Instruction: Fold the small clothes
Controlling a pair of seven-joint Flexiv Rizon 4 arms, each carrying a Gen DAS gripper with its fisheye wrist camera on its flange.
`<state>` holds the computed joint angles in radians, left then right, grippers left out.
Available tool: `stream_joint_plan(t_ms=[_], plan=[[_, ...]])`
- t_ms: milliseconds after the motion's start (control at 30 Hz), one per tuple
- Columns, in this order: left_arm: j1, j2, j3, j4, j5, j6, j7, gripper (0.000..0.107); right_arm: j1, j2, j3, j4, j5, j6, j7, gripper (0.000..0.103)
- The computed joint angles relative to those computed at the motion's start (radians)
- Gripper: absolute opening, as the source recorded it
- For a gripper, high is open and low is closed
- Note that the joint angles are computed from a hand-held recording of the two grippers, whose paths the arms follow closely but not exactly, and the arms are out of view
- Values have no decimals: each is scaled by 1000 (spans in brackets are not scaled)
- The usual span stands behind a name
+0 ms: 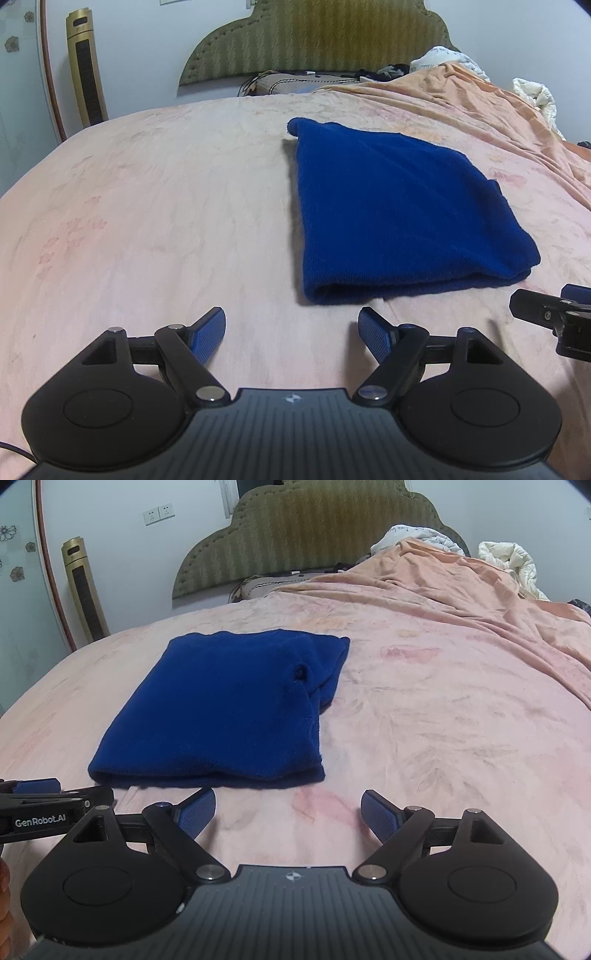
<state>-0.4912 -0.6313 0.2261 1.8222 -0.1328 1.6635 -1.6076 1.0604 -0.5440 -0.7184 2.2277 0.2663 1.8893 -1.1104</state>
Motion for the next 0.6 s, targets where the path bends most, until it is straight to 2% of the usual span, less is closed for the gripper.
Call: stream_joint_plan(t_ms=[167,400,600], plan=[[-52,-25,58,0,-9,30,-28,86,-1,-11,11,4,16,21,-8,93],[-115,-61,124,3,-56,74,-27,95,26,-75,-17,-9,43,29,-10,98],[-137,-80,134,15,-117,115,12,99,58,-131,-47,-14,61,47,-30,103]])
